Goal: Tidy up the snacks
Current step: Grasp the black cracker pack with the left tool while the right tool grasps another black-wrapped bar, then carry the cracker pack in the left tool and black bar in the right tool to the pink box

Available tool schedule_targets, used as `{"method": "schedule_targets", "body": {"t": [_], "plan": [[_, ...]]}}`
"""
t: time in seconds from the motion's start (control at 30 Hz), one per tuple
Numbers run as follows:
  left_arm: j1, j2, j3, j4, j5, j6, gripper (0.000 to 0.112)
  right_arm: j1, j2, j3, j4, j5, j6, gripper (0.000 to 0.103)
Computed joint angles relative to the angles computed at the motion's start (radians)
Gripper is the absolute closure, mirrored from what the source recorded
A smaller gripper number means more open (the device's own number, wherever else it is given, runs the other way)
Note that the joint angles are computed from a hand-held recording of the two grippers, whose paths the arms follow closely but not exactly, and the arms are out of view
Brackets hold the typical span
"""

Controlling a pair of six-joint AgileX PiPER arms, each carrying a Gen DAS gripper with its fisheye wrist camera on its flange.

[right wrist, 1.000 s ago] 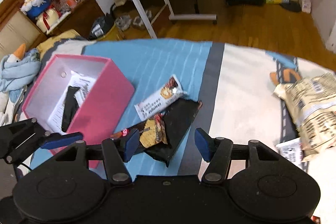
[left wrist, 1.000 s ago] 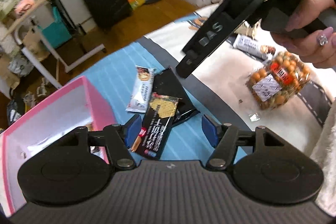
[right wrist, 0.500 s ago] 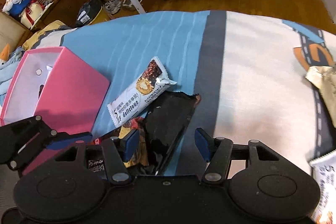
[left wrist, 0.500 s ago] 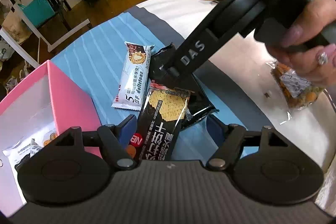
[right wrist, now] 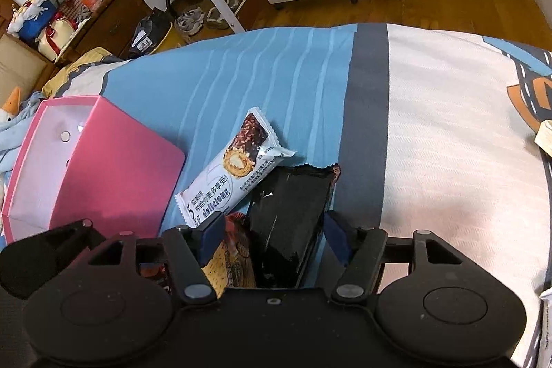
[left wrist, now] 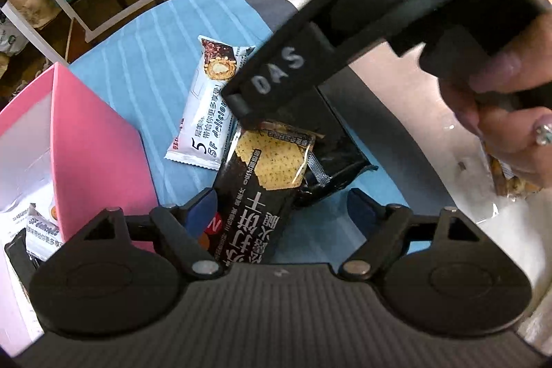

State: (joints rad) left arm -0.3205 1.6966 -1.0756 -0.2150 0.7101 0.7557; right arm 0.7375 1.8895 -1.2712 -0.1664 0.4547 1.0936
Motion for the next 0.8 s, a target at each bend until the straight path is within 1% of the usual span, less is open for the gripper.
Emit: {"method": "schedule_targets", "body": {"t": [0.03,0.1,0.13,0.17,0.27,0.3,0.33,0.37,0.4,0.43,0.47,0.57,0.67,0.73,0.8], "plan": [[-0.001,-0.007,0.024,-0.010,-0.017,0.016,0.023,0.006,0.011,-0.015,-0.019,0.011,0.014,0.030],[-0.005,-0.041,0.081,-0.021,-0.060,0.035,0.023,0.013,0.037,-0.054,-0.050,0.039,0.021,0.026],[-0.001,-0.057,0.101,-0.034,-0.069,0.052,0.025,0.018,0.048,-0.071,-0.069,0.054,0.027,0.024],[0.007,-0.070,0.116,-0.055,-0.072,0.072,0.025,0.025,0.062,-0.093,-0.089,0.074,0.037,0.022],[0.041,-0.095,0.129,-0.114,-0.054,0.110,0.031,0.044,0.106,-0.169,-0.128,0.148,0.056,0.017],[0.053,-0.099,0.127,-0.127,-0.046,0.118,0.036,0.051,0.114,-0.188,-0.134,0.176,0.046,0.017],[0.063,-0.101,0.124,-0.133,-0.040,0.121,0.044,0.058,0.124,-0.212,-0.144,0.209,0.034,0.021],[0.079,-0.103,0.117,-0.147,-0.025,0.130,0.047,0.063,0.124,-0.220,-0.149,0.230,0.016,0.025],[0.093,-0.106,0.115,-0.162,-0.016,0.146,0.055,0.066,0.126,-0.233,-0.147,0.248,0.001,0.028],[0.103,-0.112,0.115,-0.174,-0.008,0.160,0.060,0.062,0.116,-0.225,-0.142,0.256,-0.009,0.038],[0.110,-0.117,0.116,-0.184,0.003,0.169,0.060,0.058,0.112,-0.229,-0.141,0.284,-0.015,0.048],[0.114,-0.136,0.150,-0.196,-0.022,0.195,0.063,0.034,0.069,-0.184,-0.099,0.287,-0.076,0.051],[0.110,-0.157,0.185,-0.206,-0.045,0.227,0.064,0.031,0.046,-0.175,-0.119,0.339,-0.080,0.052],[0.124,-0.159,0.185,-0.234,-0.020,0.250,0.064,0.040,0.039,-0.181,-0.156,0.390,-0.078,0.053],[0.144,-0.151,0.168,-0.272,0.034,0.275,0.064,0.038,0.021,-0.165,-0.169,0.407,-0.107,0.053]]}}
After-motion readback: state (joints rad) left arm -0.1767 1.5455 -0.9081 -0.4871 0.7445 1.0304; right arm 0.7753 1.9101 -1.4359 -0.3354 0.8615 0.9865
